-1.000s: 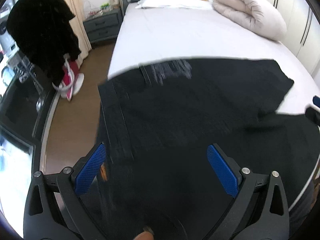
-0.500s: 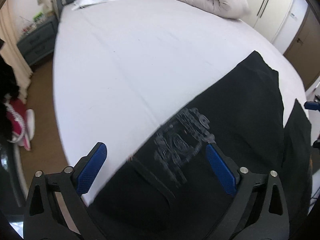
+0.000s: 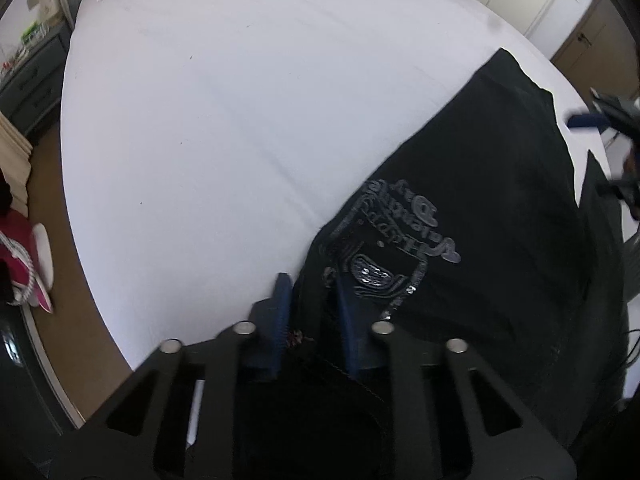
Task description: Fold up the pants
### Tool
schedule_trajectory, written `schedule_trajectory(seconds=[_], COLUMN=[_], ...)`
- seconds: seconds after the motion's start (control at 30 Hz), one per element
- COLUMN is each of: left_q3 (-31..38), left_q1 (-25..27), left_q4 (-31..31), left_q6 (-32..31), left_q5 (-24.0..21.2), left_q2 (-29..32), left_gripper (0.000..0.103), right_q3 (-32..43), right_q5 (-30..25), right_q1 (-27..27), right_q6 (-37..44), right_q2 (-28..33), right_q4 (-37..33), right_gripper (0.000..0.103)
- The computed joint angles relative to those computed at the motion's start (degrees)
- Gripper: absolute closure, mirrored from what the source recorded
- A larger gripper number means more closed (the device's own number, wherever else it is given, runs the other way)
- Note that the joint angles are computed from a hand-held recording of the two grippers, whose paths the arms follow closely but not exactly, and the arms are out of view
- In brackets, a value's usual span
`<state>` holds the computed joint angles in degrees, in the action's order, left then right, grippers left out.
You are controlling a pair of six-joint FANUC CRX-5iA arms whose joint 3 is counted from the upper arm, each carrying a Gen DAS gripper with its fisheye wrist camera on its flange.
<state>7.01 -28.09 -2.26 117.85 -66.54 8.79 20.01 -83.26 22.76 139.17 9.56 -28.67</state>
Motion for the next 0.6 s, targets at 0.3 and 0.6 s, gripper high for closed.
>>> schedule_trajectory(seconds=[0.3, 0.6], left_q3=[4.5, 2.8], left_q1=[-10.3, -16.2], left_q4=[-16.3, -22.7], left_q6=[11.1, 18.7], left_q5=[-2.3, -1.8], left_q2=[-2.1, -5.0], left_gripper=[0.096, 0.097], right_q3=[6.2, 9.2], right_q5=[0.5, 1.2], right_q1=[8.1, 13.3], right_q6=[4.1, 3.1], right_q2=[6.3, 12.6], right_q4=[8.0, 15.9], right_gripper=[0.046, 0.063])
